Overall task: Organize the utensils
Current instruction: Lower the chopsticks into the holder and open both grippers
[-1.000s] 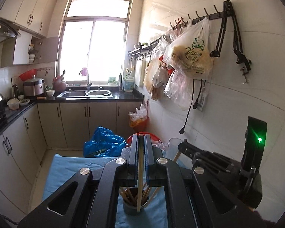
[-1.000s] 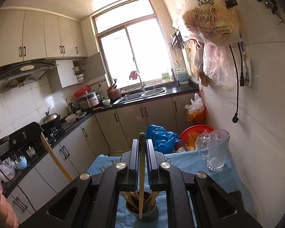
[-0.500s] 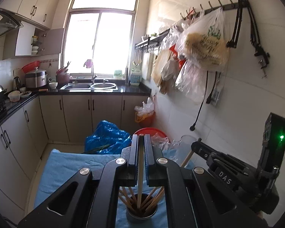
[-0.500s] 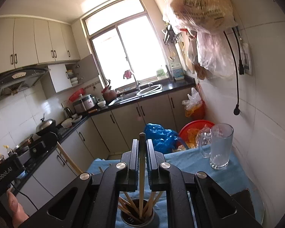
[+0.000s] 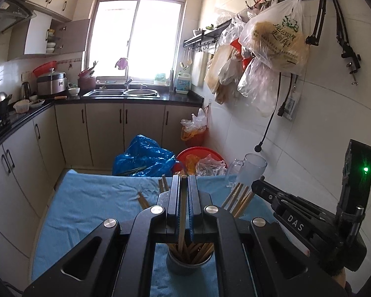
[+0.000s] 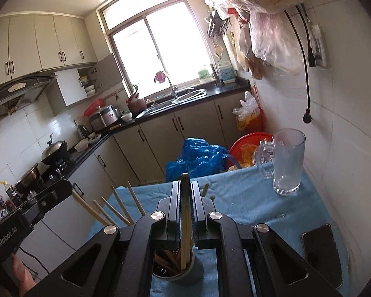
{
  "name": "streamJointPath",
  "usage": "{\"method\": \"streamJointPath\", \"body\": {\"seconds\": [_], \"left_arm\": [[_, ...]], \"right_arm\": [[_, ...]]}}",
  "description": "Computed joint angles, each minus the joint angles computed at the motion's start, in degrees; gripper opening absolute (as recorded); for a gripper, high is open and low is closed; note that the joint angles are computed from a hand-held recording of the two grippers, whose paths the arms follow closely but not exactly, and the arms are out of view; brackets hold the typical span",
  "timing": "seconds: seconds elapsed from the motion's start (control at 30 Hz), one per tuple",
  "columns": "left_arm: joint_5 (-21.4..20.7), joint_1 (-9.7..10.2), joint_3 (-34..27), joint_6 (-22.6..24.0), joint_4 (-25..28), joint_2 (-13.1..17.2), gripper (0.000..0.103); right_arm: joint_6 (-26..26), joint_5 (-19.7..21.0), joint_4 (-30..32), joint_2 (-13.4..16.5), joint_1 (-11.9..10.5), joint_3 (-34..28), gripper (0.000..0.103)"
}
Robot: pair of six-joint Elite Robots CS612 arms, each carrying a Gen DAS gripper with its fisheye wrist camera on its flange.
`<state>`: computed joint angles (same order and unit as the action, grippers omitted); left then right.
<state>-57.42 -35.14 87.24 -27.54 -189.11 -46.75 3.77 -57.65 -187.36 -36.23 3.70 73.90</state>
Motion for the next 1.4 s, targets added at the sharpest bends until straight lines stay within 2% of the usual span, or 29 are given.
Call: {"method": "streamJointPath", "body": {"seconds": [0.53,0.8,1.4], "left_arm": [[-0.1,-0.04,2.9,-5.6,3.8,-0.4,0.005],[2.9,-0.67,3.2,-5.3,5.9,-0.1,0.006],[3.6,-1.16,4.3,-5.5,7.0,-0.9,0.006]], "right_arm": [[-1.4,-1.6,1.2,0.4,0.4,0.8,0.008],[-2.4,-2.8,0.7,0.2,0.6,1.2,0.008],[-2.6,-3.0,0.7,0.1,0.6,1.3,0.009]]}}
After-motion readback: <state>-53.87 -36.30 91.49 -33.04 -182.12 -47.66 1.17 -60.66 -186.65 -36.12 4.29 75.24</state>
